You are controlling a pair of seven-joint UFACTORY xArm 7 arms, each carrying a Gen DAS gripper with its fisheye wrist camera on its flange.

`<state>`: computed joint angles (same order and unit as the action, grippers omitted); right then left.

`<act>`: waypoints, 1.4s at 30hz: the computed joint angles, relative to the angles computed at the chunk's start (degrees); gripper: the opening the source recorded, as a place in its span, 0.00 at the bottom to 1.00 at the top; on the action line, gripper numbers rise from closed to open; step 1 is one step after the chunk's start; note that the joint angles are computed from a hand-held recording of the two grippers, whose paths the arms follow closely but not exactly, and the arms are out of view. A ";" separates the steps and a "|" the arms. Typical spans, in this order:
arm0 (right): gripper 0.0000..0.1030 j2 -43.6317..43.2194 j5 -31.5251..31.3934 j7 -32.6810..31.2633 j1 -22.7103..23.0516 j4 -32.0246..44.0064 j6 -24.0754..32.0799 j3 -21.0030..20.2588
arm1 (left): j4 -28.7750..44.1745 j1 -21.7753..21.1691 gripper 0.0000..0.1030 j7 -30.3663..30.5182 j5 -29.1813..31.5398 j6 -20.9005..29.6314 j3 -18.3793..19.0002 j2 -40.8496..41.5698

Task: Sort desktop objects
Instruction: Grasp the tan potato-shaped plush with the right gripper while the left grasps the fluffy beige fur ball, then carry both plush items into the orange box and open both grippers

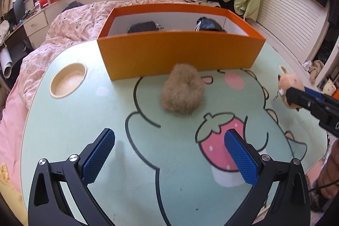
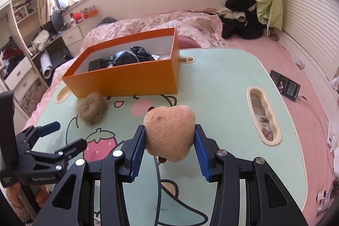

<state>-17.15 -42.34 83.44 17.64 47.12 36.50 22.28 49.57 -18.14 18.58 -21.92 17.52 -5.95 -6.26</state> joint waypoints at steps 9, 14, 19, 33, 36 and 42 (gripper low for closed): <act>0.43 0.66 0.49 -0.75 0.38 -0.15 -1.11 -0.37 | 8.14 0.93 0.94 -3.74 9.64 -0.30 -2.04 6.55; 0.43 0.51 0.01 -0.38 0.42 -0.21 -1.16 0.00 | 11.81 1.89 0.38 -0.69 4.74 4.41 -3.01 9.74; 0.43 0.60 0.69 -0.91 0.58 -0.45 -2.10 -0.44 | 8.16 2.13 0.35 2.29 1.13 1.10 -3.30 7.37; 0.43 5.38 0.63 -8.67 0.19 10.16 -3.12 -2.14 | 13.74 1.03 0.35 18.09 -17.99 6.93 0.97 2.71; 0.43 10.22 1.97 -13.20 0.60 16.62 -2.24 -4.21 | 20.58 2.11 0.36 14.26 -14.12 7.65 0.06 7.33; 0.49 21.59 10.08 -22.99 2.41 27.41 -3.33 -10.70 | 34.93 4.61 0.42 4.73 -7.54 12.05 -1.76 19.71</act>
<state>4.44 -32.26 60.44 20.05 74.53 33.17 11.58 84.50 -13.53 23.31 -29.45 29.57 -7.71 13.44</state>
